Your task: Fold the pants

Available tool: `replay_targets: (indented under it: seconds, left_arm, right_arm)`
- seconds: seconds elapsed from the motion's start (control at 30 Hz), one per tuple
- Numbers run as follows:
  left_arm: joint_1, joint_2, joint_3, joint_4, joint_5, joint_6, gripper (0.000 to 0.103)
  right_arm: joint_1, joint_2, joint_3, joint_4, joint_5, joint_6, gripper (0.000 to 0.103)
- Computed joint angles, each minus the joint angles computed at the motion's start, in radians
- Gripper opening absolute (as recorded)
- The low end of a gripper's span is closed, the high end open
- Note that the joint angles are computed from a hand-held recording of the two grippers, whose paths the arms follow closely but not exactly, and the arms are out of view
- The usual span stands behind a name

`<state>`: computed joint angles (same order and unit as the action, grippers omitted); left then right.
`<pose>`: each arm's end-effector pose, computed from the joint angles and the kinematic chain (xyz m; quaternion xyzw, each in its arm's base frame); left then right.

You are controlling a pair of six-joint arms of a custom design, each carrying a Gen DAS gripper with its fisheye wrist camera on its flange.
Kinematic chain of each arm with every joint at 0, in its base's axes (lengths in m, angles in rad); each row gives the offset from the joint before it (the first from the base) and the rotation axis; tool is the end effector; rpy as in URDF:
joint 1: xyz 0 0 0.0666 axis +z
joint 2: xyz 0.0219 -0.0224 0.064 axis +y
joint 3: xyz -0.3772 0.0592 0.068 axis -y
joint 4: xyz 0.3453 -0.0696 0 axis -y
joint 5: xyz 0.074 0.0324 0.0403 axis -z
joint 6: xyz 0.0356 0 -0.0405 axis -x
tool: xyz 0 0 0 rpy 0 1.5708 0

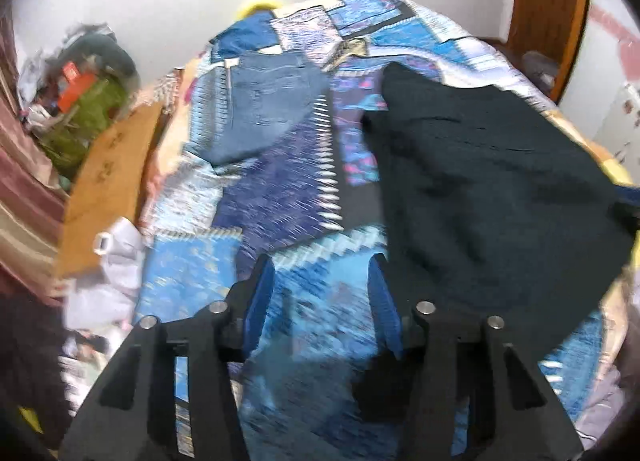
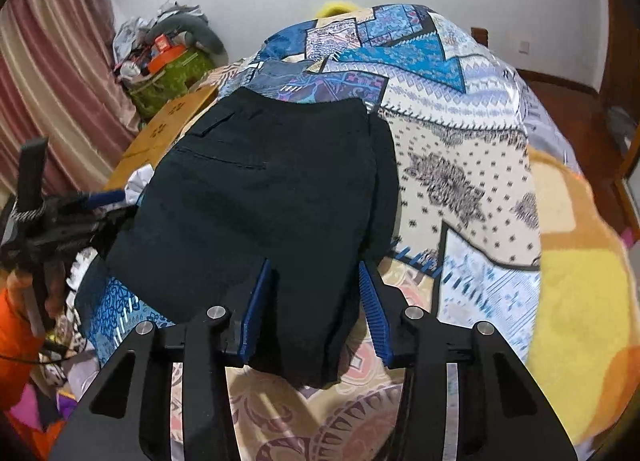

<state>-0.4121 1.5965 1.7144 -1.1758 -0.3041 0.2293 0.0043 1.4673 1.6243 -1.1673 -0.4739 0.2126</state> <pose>0.4579 -0.1890 0.4524 0.0490 0.9557 0.0600 0.2841 0.4476 0.0178 0.4772 -0.1657 0.9216 0.1964 0.2909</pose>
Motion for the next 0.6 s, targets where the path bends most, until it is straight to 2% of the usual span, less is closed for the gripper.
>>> replay_targets:
  seconds: [0.13,0.17,0.3,0.33,0.47,0.6]
  left_arm:
    - [0.048,0.032,0.080,0.015,0.092,-0.025,0.050]
    - [0.050,0.043,0.103,0.016,0.100,-0.031,0.053]
    - [0.054,0.109,0.225,0.025,0.171,-0.052,0.077]
    - [0.054,0.137,0.271,0.019,0.197,-0.060,0.078]
    - [0.047,0.244,0.428,-0.032,0.257,-0.094,0.079]
    - [0.051,0.380,0.602,-0.136,0.299,-0.114,0.079]
  right_arm:
    - [-0.016,0.023,0.061,-0.002,-0.014,0.010,0.041]
    - [-0.017,0.037,0.083,-0.001,-0.018,0.010,0.041]
    - [-0.006,0.109,0.173,0.003,-0.014,0.002,0.041]
    - [-0.001,0.136,0.204,0.001,-0.012,0.003,0.041]
    - [0.012,0.252,0.327,-0.030,-0.020,-0.005,0.041]
    - [0.022,0.358,0.442,-0.097,-0.014,0.010,0.041]
